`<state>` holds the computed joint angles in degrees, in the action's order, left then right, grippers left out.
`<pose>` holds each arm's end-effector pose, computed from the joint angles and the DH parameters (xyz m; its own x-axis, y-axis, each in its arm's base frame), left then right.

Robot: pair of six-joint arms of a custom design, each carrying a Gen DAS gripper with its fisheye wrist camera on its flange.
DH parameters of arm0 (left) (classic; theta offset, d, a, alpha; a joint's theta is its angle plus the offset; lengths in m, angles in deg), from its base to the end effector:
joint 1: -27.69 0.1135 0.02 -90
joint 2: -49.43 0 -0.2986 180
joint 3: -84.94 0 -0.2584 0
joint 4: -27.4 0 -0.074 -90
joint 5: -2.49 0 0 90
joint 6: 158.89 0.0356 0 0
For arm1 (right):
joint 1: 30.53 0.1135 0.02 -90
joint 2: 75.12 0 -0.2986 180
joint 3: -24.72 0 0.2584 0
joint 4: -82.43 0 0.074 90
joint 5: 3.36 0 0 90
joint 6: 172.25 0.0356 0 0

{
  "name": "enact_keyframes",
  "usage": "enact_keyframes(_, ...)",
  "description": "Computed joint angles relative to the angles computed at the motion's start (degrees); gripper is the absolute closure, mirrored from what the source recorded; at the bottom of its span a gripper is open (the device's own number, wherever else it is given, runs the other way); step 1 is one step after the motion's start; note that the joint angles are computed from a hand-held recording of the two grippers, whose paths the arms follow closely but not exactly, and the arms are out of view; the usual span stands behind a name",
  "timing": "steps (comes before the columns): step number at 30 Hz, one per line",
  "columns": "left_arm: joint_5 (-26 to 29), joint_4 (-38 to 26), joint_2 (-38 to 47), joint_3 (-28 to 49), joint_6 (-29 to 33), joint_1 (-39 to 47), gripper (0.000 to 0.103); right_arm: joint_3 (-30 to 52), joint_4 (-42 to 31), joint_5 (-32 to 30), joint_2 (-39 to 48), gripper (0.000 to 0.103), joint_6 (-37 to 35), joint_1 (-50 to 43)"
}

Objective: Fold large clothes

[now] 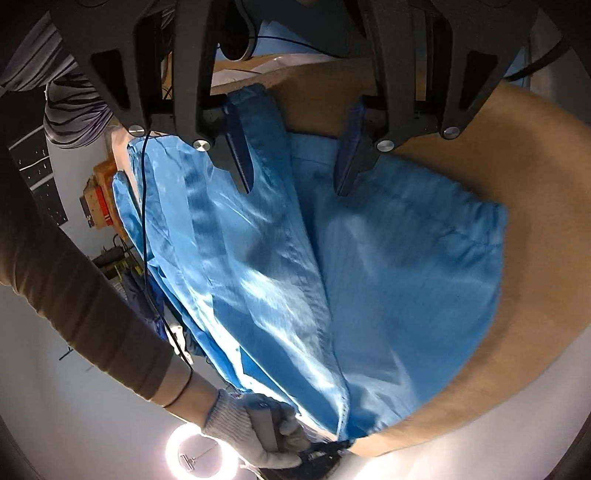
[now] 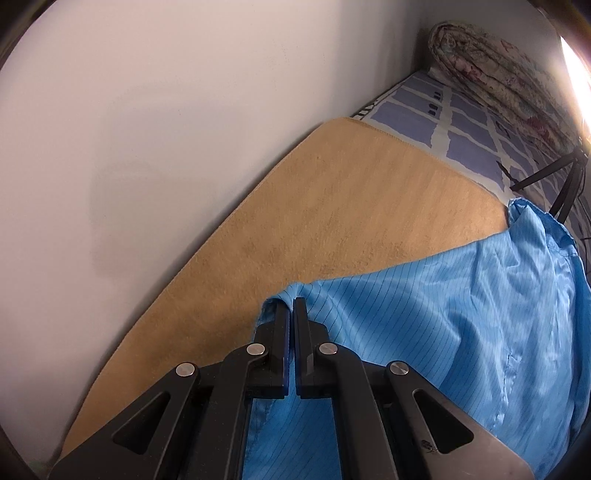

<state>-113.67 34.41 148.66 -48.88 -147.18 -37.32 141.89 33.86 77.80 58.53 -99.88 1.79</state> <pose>0.1396 -0.2624 0.1255 -0.7317 -0.5105 -0.4516 -0.1589 0.7721 -0.6153 0.4365 0.2826 0.1573 -0.5536 -0.7044 -0.4442 -0.7878 0.6160 0.0050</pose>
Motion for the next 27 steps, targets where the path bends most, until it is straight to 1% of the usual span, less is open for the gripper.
enact_keyframes(1,0.67,1.34,0.45,0.01,0.93,0.47,0.058,0.16,-0.11,0.04,0.16,0.102,-0.08,0.03)
enact_keyframes(2,1.51,1.91,0.5,-0.05,2.0,1.04,0.062,0.28,-0.15,0.16,0.26,0.102,-0.12,0.1)
enact_keyframes(3,2.02,1.97,0.47,-0.12,3.02,1.32,0.087,0.43,-0.24,0.2,0.34,0.102,-0.09,0.18)
enact_keyframes(4,2.6,0.45,0.79,0.78,4.0,1.57,0.103,0.51,-0.35,0.08,0.36,0.102,0.03,0.21)
enact_keyframes(6,1.81,-2.78,1.04,2.55,5.14,1.14,0.103,1.28,-0.73,-0.07,0.82,0.102,0.01,0.03)
enact_keyframes(9,-1.02,-6.11,-2.25,1.04,4.22,0.0,0.103,1.05,-0.64,-0.06,0.67,0.102,-0.25,0.03)
enact_keyframes(11,-4.01,-12.11,-6.34,-0.24,1.23,-0.74,0.103,1.25,-0.65,0.0,0.75,0.102,-0.49,-0.01)
enact_keyframes(12,-4.91,-13.41,-7.53,-1.1,0.16,-0.91,0.103,1.4,-0.72,-0.13,0.82,0.102,-0.36,-0.08)
enact_keyframes(14,-7.52,-20.55,-11.03,-1.94,-3.64,-1.73,0.103,2.04,-1.1,-0.93,1.14,0.102,0.37,-0.21)
enact_keyframes(15,-8.76,-25.22,-12.1,-1.59,-6.02,-2.12,0.103,2.41,-1.32,-1.31,1.35,0.102,0.7,-0.23)
enact_keyframes(17,-10.43,-32.21,-13.74,-1.3,-10.01,-2.88,0.103,3.01,-1.47,-1.61,1.8,0.102,1.28,-0.03)
enact_keyframes(20,-12.1,-38.93,-13.8,-0.1,-15.1,-3.8,0.103,3.69,-1.33,-1.9,2.46,0.102,2.33,0.48)
enact_keyframes(22,-12.61,-43.73,-12.02,2.06,-17.13,-4.08,0.103,4.25,-1.06,-2.59,3.18,0.102,3.52,0.6)
enact_keyframes(23,-12.24,-43.95,-11.46,2.36,-17.18,-3.84,0.103,4.28,-0.83,-2.77,3.44,0.102,3.73,0.64)
enact_keyframes(25,-9.63,-37.1,-10.95,0.21,-14.86,-2.27,0.103,4.58,-1.04,-2.89,4.29,0.102,2.83,0.71)
enact_keyframes(26,-9.02,-35.94,-10.29,0.18,-14.4,-1.9,0.103,5.14,-1.92,-3.16,4.76,0.101,2.33,0.52)
enact_keyframes(27,-8.71,-36.2,-9.22,0.78,-14.43,-1.74,0.103,5.7,-2.99,-4.36,5.02,0.101,1.85,-0.04)
